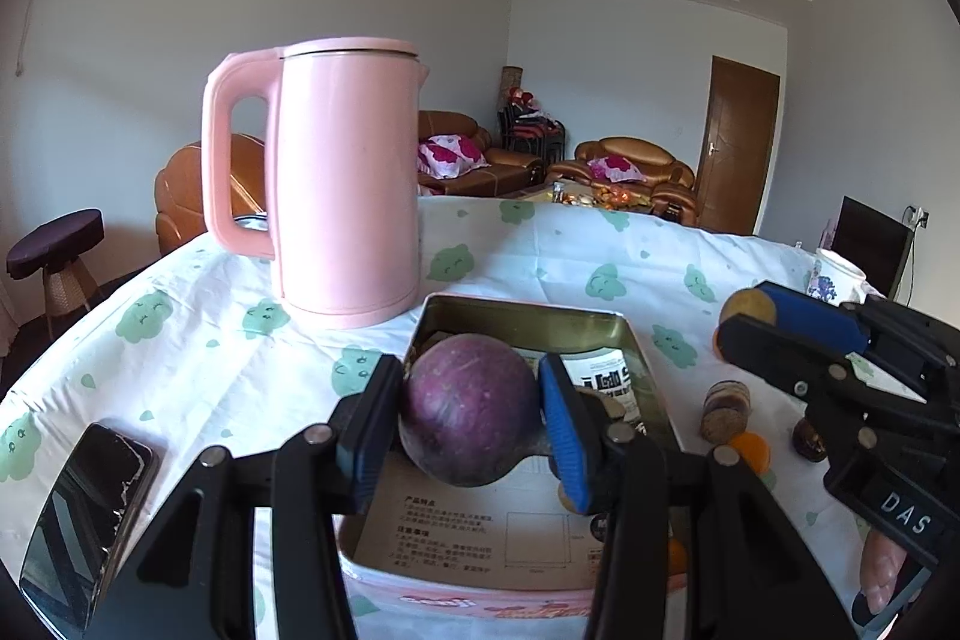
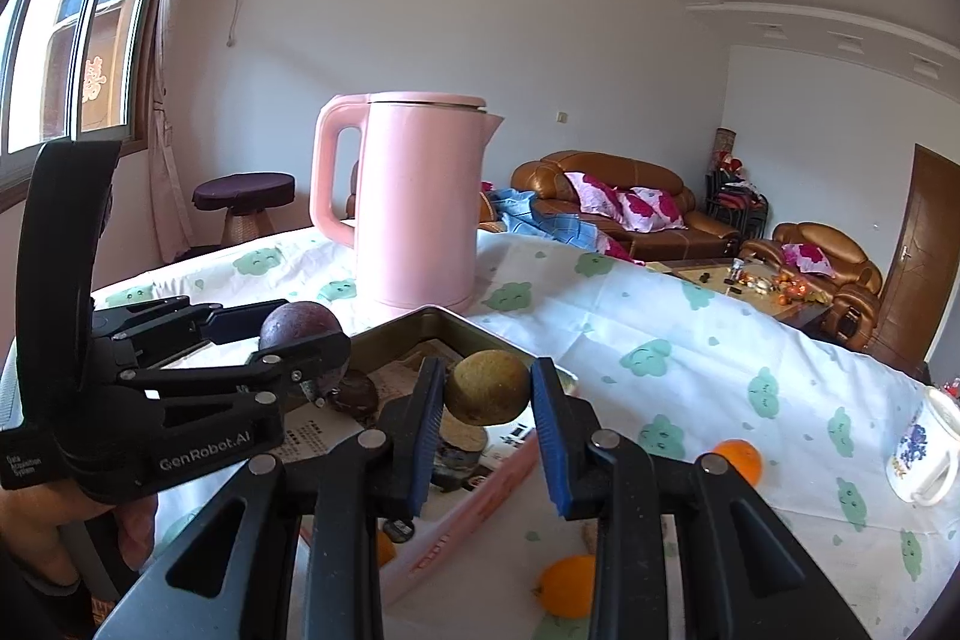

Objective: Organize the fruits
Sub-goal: 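Carry the purple fruit with the left tool while the right tool carries the yellow-brown fruit over the box, then open the left tool to drop the purple fruit while the right tool releases the yellow-brown fruit into the box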

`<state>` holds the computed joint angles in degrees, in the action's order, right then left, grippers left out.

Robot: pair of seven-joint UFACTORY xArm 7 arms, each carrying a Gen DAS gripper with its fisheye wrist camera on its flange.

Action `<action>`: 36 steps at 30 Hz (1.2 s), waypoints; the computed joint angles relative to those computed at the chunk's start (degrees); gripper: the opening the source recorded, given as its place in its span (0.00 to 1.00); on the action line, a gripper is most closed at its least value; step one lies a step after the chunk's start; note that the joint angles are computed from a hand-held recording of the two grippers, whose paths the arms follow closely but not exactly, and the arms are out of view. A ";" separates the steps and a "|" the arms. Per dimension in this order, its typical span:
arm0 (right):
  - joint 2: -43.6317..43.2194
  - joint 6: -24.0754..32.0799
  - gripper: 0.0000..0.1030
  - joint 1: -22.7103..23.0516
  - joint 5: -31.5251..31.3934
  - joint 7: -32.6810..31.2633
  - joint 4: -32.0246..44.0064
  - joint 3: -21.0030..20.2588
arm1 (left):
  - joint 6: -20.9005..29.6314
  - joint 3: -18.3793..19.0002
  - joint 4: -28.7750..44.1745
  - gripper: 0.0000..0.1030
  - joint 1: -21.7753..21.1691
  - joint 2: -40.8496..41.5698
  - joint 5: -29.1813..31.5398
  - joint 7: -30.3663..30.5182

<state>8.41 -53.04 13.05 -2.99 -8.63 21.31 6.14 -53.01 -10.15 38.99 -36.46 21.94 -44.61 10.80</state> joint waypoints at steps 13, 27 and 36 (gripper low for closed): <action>3.08 2.08 0.31 1.90 0.69 -0.18 2.96 0.87 | 1.99 0.58 0.20 0.47 0.41 0.06 -1.06 1.34; 5.74 5.13 0.31 1.91 -0.85 0.80 5.34 0.86 | 4.14 1.05 0.45 0.47 0.60 -0.33 -1.37 2.76; 6.64 7.41 0.31 1.27 -2.35 2.23 6.27 0.88 | 7.23 1.45 1.30 0.47 0.42 -0.46 -1.76 5.68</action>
